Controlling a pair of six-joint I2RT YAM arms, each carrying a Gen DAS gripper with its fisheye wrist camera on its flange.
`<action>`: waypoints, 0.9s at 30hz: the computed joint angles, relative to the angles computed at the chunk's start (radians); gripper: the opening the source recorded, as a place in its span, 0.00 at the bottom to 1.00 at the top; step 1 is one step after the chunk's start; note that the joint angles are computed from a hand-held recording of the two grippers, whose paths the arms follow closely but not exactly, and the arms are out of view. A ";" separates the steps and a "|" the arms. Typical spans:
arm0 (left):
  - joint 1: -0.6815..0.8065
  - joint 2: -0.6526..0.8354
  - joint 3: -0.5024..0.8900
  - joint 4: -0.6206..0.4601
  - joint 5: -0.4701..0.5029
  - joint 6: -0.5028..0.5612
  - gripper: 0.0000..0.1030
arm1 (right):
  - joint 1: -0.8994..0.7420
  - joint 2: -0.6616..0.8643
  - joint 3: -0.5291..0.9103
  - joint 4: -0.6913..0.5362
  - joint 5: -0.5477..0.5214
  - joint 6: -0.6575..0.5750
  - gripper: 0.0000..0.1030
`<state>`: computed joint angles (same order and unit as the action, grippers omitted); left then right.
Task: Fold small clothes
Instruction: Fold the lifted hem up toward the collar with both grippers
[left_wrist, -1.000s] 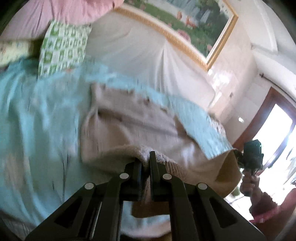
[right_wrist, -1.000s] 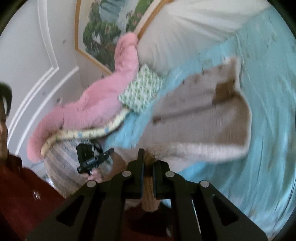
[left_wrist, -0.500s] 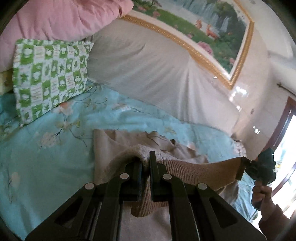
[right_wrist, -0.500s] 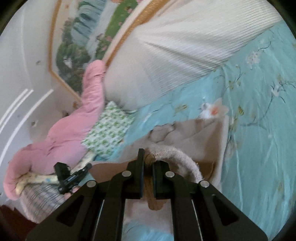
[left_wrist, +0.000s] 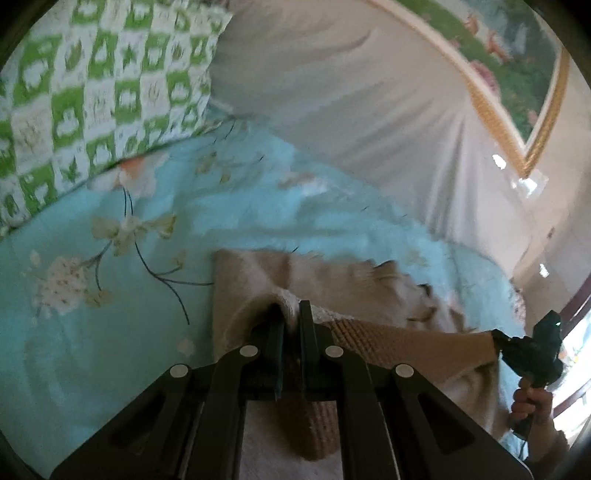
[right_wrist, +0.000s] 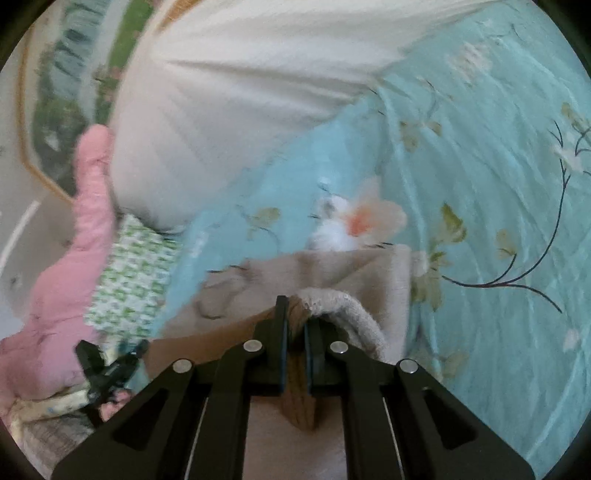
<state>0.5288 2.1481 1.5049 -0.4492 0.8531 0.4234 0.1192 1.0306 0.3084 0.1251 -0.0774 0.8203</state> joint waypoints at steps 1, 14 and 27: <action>-0.011 0.014 0.006 0.008 -0.022 -0.008 0.05 | 0.000 0.036 0.015 -0.007 0.013 -0.007 0.08; 0.080 -0.179 -0.153 -0.437 0.056 0.610 0.33 | 0.405 -0.258 0.098 -0.418 0.400 0.079 0.30; -0.230 -0.177 -0.212 -0.243 -0.252 0.635 0.23 | 0.388 0.531 0.505 -0.324 -0.052 -0.359 0.26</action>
